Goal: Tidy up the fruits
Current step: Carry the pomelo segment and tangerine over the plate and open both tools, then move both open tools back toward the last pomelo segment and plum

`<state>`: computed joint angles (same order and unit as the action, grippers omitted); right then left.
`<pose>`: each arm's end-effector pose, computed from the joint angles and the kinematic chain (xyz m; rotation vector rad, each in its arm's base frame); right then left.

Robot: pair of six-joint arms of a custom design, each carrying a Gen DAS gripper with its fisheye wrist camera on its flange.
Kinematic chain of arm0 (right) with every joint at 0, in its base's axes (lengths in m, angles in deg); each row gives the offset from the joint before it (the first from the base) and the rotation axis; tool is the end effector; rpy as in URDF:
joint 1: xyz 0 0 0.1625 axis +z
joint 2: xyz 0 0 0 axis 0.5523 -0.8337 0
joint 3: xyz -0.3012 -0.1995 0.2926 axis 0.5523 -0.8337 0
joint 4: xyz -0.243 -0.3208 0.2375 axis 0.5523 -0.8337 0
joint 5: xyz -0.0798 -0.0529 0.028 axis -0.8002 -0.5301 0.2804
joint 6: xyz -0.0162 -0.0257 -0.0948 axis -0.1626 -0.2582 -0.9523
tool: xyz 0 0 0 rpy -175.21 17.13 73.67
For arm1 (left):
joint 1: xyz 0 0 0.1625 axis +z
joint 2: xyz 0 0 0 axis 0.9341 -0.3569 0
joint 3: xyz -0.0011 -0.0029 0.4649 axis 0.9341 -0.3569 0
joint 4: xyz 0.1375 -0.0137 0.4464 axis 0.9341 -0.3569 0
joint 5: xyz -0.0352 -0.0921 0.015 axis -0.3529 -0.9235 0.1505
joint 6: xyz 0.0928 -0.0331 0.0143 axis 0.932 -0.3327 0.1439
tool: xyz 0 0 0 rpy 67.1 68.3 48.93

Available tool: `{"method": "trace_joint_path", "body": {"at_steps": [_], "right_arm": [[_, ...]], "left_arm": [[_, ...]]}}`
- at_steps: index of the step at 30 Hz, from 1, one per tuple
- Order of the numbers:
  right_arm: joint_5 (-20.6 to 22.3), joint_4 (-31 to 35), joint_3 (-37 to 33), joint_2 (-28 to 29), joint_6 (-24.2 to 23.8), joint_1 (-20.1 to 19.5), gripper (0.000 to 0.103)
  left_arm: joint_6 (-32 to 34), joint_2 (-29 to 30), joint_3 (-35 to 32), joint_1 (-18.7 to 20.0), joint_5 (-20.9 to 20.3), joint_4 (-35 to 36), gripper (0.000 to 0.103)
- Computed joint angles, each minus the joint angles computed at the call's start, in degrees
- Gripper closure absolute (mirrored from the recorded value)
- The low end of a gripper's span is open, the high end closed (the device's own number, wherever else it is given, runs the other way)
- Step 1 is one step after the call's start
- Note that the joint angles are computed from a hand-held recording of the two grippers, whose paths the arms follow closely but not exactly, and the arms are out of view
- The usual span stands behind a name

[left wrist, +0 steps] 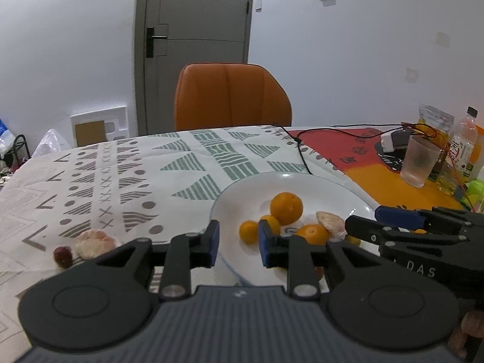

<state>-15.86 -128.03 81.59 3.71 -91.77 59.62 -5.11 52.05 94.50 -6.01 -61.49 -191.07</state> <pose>0.1610 -0.7753 0.1070 0.7909 -2.2709 1.2316 -0.1757 -0.7725 0.1256 0.6336 2.2282 -1.1641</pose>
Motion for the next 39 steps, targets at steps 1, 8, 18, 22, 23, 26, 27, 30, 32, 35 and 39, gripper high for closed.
{"method": "trace_joint_path", "body": {"at_steps": [1,8,18,22,23,26,27,30,32,35,39], "right_arm": [[0.15,0.28,0.14,-0.11,0.2,0.07,0.055],[1.04,0.34,1.62,-0.62,0.0,0.89,0.043],[1.84,1.13,2.93,-0.93,0.03,2.27,0.029],[1.91,1.48,2.7,-0.43,-0.47,3.02,0.021],[2.03,1.81,2.56,-0.28,-0.72,3.21,0.017],[1.82,1.24,2.18,0.57,-2.27,3.84,0.003],[1.74,0.97,2.03,0.89,-2.74,4.06,0.0],[1.44,1.44,1.57,1.62,-2.94,4.63,0.0],[1.81,2.32,1.32,1.88,-2.67,4.9,0.0],[1.78,3.03,0.75,2.59,-3.1,5.49,0.0],[1.74,4.6,-0.23,3.5,-3.44,6.13,0.0]], "left_arm": [[-0.23,-0.31,0.42,-0.02,0.26,-0.29,0.071],[-1.07,-2.74,3.79,-0.37,2.55,-3.17,0.05],[-0.74,-5.72,7.38,-0.46,5.54,-7.83,0.024],[-0.87,-6.88,8.52,-0.19,6.34,-8.48,0.018],[-0.95,-7.13,8.76,-0.03,6.39,-8.82,0.015],[-0.41,-7.64,9.47,0.4,6.4,-10.96,0.01],[-0.03,-7.74,9.61,0.49,6.91,-11.73,0.009],[0.07,-8.15,9.82,1.0,7.96,-12.65,0.008],[-0.44,-8.68,10.15,1.43,7.88,-12.65,0.008],[-0.97,-9.25,10.38,1.97,8.37,-12.44,0.008],[-1.39,-10.03,10.7,2.64,8.26,-11.83,0.008]]}}
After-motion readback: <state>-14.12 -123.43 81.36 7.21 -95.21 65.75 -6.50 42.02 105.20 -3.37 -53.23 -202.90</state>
